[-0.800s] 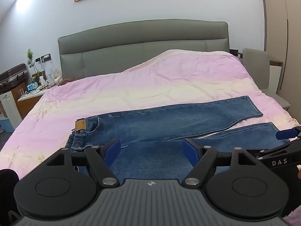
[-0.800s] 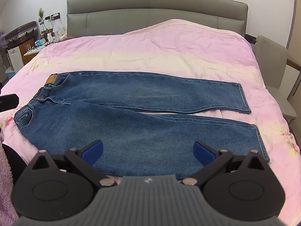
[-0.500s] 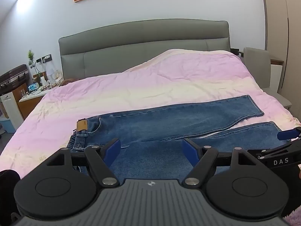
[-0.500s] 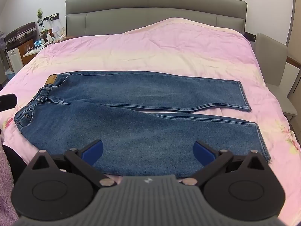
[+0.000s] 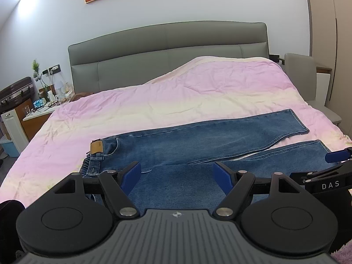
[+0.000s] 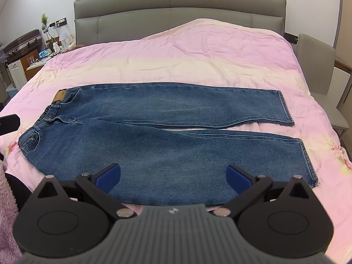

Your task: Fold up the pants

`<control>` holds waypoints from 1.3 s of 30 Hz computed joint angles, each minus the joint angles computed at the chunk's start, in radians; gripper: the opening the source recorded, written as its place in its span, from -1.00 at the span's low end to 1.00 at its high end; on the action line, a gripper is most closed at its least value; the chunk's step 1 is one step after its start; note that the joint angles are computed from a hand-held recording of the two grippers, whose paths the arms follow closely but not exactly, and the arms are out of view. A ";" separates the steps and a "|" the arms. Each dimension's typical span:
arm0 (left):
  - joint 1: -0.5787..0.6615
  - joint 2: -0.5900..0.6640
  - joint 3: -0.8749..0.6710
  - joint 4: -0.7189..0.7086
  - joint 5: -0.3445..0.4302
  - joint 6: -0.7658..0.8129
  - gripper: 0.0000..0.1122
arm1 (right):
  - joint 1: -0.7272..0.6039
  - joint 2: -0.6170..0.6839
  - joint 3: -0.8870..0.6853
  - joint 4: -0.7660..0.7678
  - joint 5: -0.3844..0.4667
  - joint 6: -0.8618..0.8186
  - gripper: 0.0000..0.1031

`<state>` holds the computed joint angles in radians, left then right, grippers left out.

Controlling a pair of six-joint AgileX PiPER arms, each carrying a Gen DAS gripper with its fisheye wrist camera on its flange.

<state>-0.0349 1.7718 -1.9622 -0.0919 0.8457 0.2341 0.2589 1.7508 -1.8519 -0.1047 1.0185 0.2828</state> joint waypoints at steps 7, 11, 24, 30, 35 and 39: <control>-0.006 0.006 -0.015 0.015 0.014 -0.011 0.55 | -0.011 0.002 -0.006 0.015 0.005 -0.007 0.91; -0.006 0.011 -0.025 0.016 0.023 -0.014 0.55 | -0.015 0.002 -0.007 0.022 0.007 -0.009 0.91; -0.018 0.029 -0.057 0.041 0.052 -0.036 0.55 | -0.021 -0.001 0.002 0.029 0.004 -0.006 0.91; -0.015 0.034 -0.053 0.044 0.053 -0.039 0.55 | -0.028 0.003 -0.001 0.037 0.007 -0.005 0.91; -0.013 0.034 -0.053 0.044 0.054 -0.039 0.55 | -0.036 0.007 -0.008 0.048 0.012 -0.004 0.91; -0.012 0.036 -0.056 0.045 0.056 -0.038 0.55 | -0.037 0.004 -0.003 0.046 0.007 0.001 0.91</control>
